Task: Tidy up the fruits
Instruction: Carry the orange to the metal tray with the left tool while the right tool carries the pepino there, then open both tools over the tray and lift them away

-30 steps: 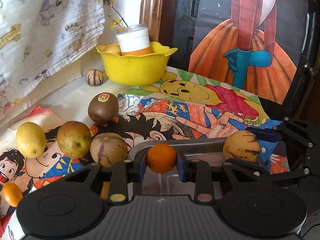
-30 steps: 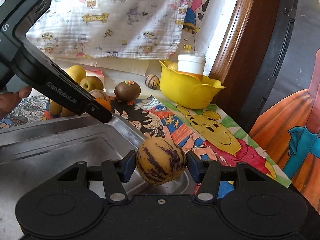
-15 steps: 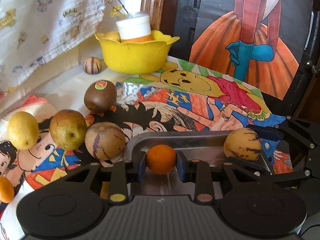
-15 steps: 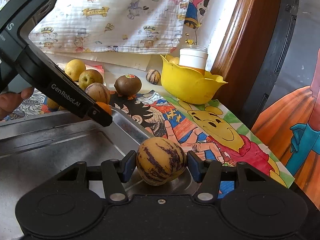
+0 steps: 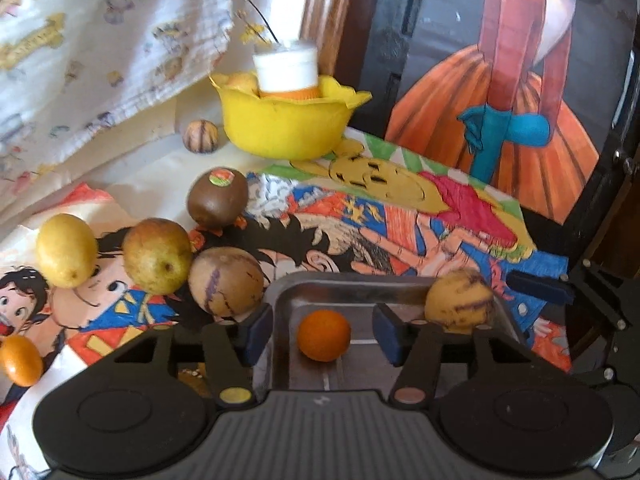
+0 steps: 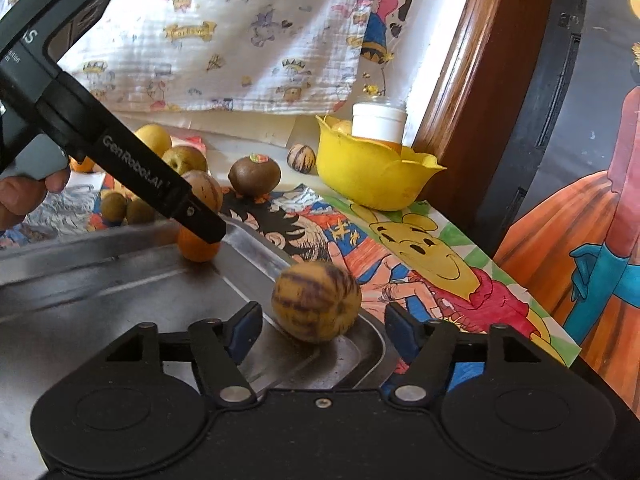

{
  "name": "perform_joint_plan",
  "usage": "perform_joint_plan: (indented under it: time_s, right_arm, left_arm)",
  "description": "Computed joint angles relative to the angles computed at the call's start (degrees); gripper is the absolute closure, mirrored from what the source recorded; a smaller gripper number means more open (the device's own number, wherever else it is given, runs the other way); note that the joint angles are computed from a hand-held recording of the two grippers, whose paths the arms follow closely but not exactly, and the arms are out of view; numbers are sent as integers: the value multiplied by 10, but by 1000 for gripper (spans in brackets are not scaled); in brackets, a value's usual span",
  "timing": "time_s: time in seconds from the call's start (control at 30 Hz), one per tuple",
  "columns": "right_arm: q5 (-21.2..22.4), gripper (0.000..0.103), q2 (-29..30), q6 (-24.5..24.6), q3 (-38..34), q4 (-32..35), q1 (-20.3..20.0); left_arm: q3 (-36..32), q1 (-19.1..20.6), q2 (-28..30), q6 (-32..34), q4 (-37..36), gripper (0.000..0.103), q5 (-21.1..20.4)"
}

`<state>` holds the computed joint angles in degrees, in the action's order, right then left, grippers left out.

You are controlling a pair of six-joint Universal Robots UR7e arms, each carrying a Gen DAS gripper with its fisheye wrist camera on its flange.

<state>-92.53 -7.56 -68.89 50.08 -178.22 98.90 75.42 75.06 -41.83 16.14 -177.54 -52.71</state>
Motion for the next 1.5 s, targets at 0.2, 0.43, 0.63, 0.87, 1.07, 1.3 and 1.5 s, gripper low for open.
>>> perform_joint_plan:
  time_s: [0.2, 0.43, 0.63, 0.87, 1.07, 1.3, 1.5]
  right_arm:
    - [12, 15, -46, 47, 83, -40, 6]
    - [19, 2, -102, 88, 199, -112, 19]
    - [-2, 1, -144, 133, 293, -167, 34]
    - [-23, 1, -184, 189, 389, -216, 45]
    - [-52, 1, -201, 217, 445, -245, 59]
    - [-88, 1, -213, 246, 495, -252, 75]
    - [-108, 1, -218, 278, 519, -245, 87]
  left_arm:
    - [65, -18, -33, 0, -91, 9, 24]
    - [163, -39, -84, 10, -173, 0, 45]
    - [250, -57, -125, 22, -229, 0, 68]
    - [347, -70, -176, 8, -258, 0, 85]
    - [411, -82, -206, 7, -279, 0, 100]
    - [470, -92, -243, 3, -279, 0, 113]
    - [500, -92, -268, -12, -260, 0, 123]
